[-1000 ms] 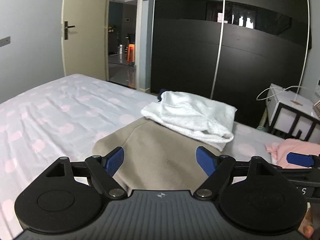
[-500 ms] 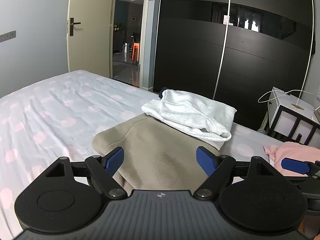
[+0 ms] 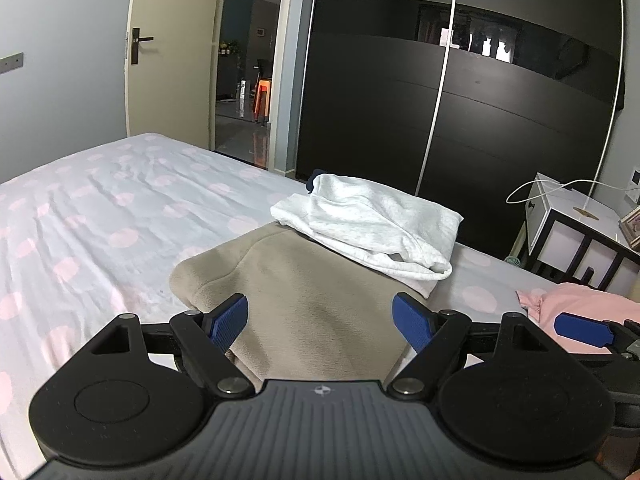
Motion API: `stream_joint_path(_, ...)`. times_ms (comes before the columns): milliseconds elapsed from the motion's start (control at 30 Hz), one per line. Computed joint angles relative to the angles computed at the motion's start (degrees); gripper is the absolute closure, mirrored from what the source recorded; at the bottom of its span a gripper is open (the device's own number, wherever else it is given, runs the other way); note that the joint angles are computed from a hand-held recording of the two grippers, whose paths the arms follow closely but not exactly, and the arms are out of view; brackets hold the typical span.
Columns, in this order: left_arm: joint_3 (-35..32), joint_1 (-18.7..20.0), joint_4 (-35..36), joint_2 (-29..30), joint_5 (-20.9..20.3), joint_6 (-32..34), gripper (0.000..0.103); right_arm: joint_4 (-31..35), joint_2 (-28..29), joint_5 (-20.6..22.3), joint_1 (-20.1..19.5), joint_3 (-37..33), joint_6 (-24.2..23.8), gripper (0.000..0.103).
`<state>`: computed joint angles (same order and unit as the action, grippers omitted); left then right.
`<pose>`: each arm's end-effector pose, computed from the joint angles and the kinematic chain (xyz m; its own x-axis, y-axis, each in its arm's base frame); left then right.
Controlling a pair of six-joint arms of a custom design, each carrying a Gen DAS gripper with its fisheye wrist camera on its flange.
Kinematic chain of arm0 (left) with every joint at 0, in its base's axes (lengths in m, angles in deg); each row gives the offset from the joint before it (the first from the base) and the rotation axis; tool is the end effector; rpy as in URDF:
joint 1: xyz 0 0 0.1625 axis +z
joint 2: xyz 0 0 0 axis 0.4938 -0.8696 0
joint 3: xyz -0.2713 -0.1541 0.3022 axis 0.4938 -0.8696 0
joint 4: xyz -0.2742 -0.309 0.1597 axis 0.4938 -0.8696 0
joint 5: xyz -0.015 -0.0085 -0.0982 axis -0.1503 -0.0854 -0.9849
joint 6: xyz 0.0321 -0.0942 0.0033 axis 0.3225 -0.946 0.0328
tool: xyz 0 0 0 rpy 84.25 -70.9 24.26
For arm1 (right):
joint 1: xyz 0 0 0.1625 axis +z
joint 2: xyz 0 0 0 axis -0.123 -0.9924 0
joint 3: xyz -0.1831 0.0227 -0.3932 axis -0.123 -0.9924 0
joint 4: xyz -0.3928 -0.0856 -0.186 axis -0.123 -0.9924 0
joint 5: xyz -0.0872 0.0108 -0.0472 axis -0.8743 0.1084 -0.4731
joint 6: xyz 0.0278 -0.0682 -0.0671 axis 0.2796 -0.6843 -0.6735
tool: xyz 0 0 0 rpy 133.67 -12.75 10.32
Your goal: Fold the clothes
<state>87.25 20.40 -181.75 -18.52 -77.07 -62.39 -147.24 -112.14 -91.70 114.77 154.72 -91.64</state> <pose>-0.2680 -0.5893 0.2196 -0.6291 0.6005 -0.4936 0.7773 0.4776 -0.4096 0.2144 -0.4898 0.1704 -0.7232 0.3984 0.5641 -0.4010 0.4228 -0.8127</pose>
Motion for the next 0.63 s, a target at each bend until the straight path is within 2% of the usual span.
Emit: stream_joint_path(633,-0.15,-0.01,0.63,-0.17,-1.02,-1.19,0.024,0.13,0.47,0.17,0.81,-0.43,-0.54,0.001)
